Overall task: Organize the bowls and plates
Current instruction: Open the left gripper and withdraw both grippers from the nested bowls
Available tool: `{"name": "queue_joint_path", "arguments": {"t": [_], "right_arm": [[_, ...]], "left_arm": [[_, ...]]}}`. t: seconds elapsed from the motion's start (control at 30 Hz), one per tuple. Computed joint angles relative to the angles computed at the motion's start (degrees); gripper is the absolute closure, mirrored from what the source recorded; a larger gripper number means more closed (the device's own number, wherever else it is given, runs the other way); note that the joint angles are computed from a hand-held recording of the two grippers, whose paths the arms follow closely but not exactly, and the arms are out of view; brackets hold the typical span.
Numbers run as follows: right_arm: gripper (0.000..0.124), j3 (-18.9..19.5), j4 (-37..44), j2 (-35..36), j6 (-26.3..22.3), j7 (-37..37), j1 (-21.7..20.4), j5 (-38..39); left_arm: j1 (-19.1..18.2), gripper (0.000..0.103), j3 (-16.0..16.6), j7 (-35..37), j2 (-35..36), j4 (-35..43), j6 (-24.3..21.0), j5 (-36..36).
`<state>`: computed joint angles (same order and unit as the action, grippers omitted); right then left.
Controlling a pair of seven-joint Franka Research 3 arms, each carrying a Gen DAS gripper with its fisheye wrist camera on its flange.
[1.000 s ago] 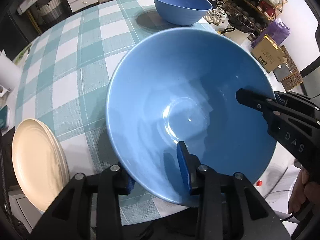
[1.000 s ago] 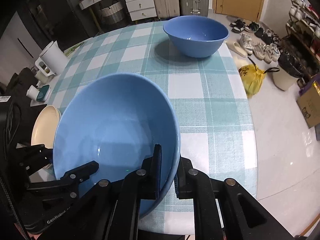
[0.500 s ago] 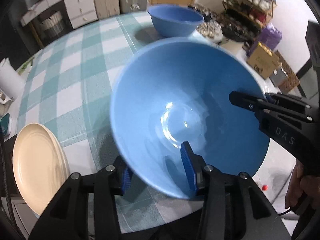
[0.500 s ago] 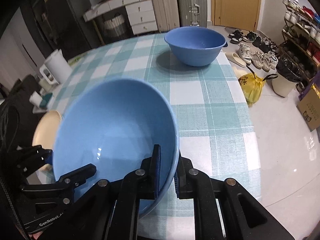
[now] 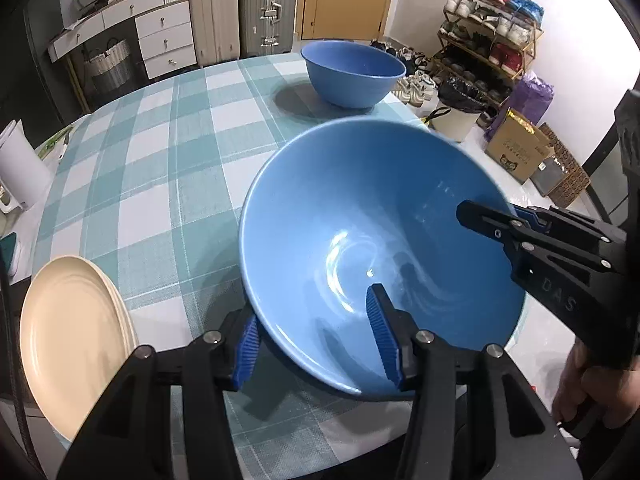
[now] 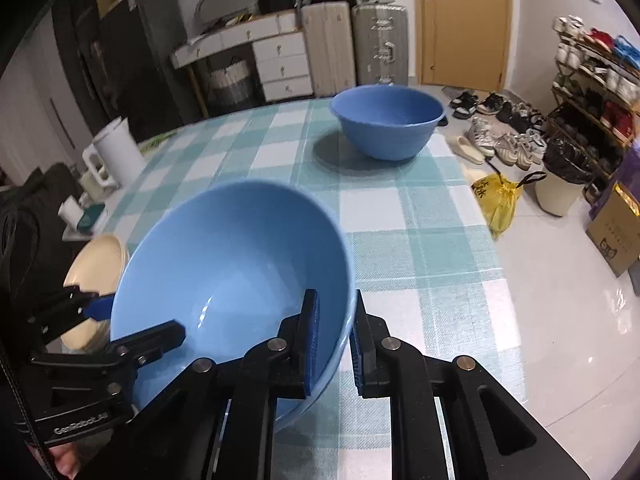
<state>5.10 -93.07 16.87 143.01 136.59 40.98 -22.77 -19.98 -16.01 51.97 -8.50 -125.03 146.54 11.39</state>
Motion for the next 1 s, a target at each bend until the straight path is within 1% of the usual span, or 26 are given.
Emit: {"name": "queue_joint_path", "arguments": {"t": [0.07, 0.1, 0.2, 0.33, 0.37, 0.47, 0.63, 0.7, 0.77, 0.83, 1.0], "right_arm": [[0.110, 0.56, -0.62, 0.07, 1.11, -0.59, -0.92, 2.60], [0.110, 0.69, -0.52, 0.34, 1.33, -1.14, -1.11, 3.38], [0.110, 0.03, -0.42, 0.85, 1.37, -0.60, -0.40, 2.53], [0.110, -0.04, -1.13, 0.92, 2.61, -0.60, -0.51, 3.78], [0.110, -0.01, -1.52, 0.78, 3.14, -0.59, -0.61, 4.15], [0.110, -0.12, -2.96, 0.13, 5.11, 0.02, -0.75, 4.69], [0.110, -0.94, -6.74, -1.98, 9.92, 3.78, -0.43, 2.61], [0.110, -1.26, -8.73, -2.99, 13.07, 5.77, -0.44, 1.27], [0.110, -1.55, -9.52, -3.57, 13.90, 7.44, -0.20, -0.45], [0.110, -1.54, -10.36, -4.05, 15.32, 8.50, -0.24, -1.83], [0.110, -1.43, -11.36, -4.92, 15.98, 11.46, -0.20, -5.00]], "left_arm": [[0.06, 0.053, 0.07, -0.24, -0.47, -0.47, 0.56, 0.08], [0.30, 0.053, -0.13, -0.65, -0.58, -0.47, 0.46, 1.36], [0.74, 0.051, -0.16, -1.60, -1.01, -0.79, 0.49, 3.18], [0.45, 0.051, 1.35, 1.11, -1.28, -2.24, 2.49, -1.50], [0.65, 0.051, 1.42, 1.01, -1.48, -2.70, 3.23, -1.66], [1.23, 0.051, 1.36, 0.48, -1.28, -2.99, 3.39, -1.34], [1.74, 0.051, 1.57, 0.30, 0.34, -3.25, 2.63, -2.22], [1.61, 0.049, 2.01, 1.39, 1.05, -3.93, 3.41, -4.36], [1.50, 0.049, 2.35, 2.56, 1.49, -4.56, 4.38, -6.65], [1.64, 0.049, 2.23, 2.72, 2.10, -4.28, 3.80, -7.20], [1.68, 0.049, 1.93, 2.89, 2.17, -4.45, 4.12, -8.31]]}}
